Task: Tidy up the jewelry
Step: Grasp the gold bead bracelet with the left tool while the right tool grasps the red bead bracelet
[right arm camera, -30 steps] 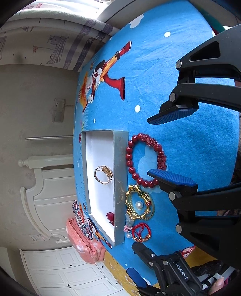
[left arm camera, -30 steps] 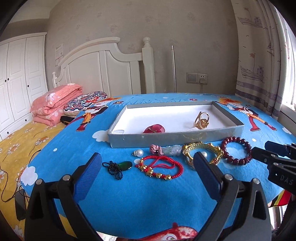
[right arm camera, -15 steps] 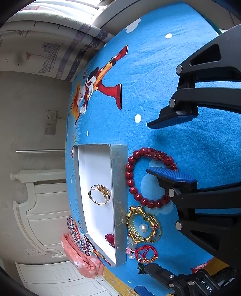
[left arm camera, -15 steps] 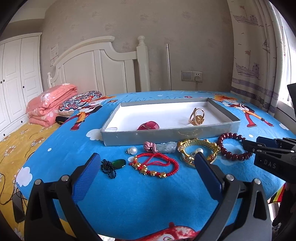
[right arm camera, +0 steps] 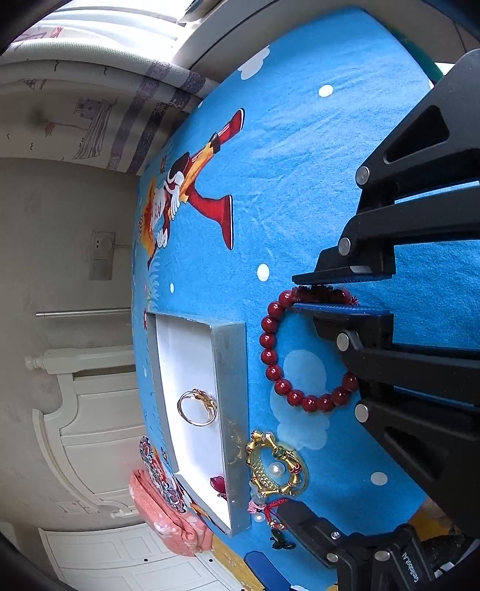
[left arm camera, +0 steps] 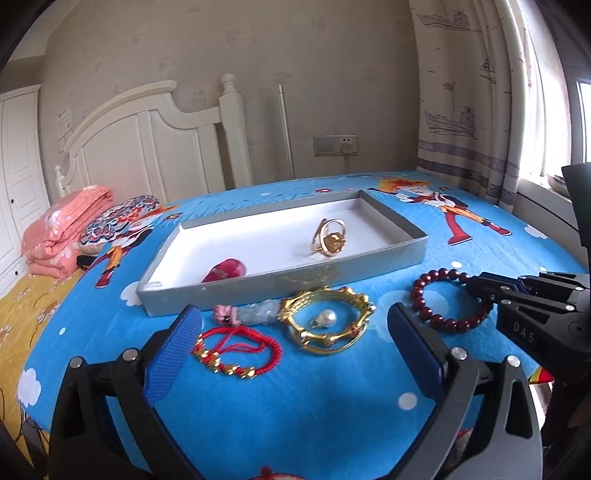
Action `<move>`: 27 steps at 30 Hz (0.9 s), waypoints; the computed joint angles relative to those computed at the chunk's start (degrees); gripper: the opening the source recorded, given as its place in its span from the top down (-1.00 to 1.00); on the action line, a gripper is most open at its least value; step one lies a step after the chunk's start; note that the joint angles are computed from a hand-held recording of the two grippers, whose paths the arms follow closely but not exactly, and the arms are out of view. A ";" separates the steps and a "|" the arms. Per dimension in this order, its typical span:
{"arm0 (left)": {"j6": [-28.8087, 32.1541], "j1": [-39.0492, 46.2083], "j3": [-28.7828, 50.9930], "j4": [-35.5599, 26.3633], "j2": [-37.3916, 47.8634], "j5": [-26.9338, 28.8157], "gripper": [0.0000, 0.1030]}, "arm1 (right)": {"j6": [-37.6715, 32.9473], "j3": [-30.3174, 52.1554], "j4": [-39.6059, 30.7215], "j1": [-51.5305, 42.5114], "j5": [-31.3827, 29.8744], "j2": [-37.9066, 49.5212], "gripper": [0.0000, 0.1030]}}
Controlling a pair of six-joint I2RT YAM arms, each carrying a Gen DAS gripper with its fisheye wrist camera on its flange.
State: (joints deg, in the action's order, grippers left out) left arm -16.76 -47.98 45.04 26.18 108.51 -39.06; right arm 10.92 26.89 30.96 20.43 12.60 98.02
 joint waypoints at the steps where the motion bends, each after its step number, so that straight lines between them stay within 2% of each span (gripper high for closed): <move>1: 0.84 -0.20 1.61 -0.42 1.11 0.27 -0.79 | 0.00 -0.14 0.34 -0.05 -0.13 0.08 0.82; 11: 0.84 0.79 15.76 -11.91 10.73 4.22 -0.09 | -0.40 -1.80 3.32 -1.27 -2.44 0.07 0.82; 13: 0.96 0.96 18.23 -14.66 12.31 4.52 0.31 | -0.38 -2.11 3.92 -1.63 -3.05 0.09 0.82; 14: 1.31 0.83 18.64 -14.66 12.80 3.46 0.41 | -0.40 -2.26 4.25 -1.82 -3.37 0.13 0.82; 16: 2.03 0.95 18.22 -13.66 12.68 4.19 0.82 | -0.42 -2.52 4.75 -2.13 -3.81 0.12 0.82; 27: 1.47 3.14 7.70 -3.02 4.25 9.42 0.82 | -1.13 -3.89 7.97 -1.76 -4.14 -0.11 0.82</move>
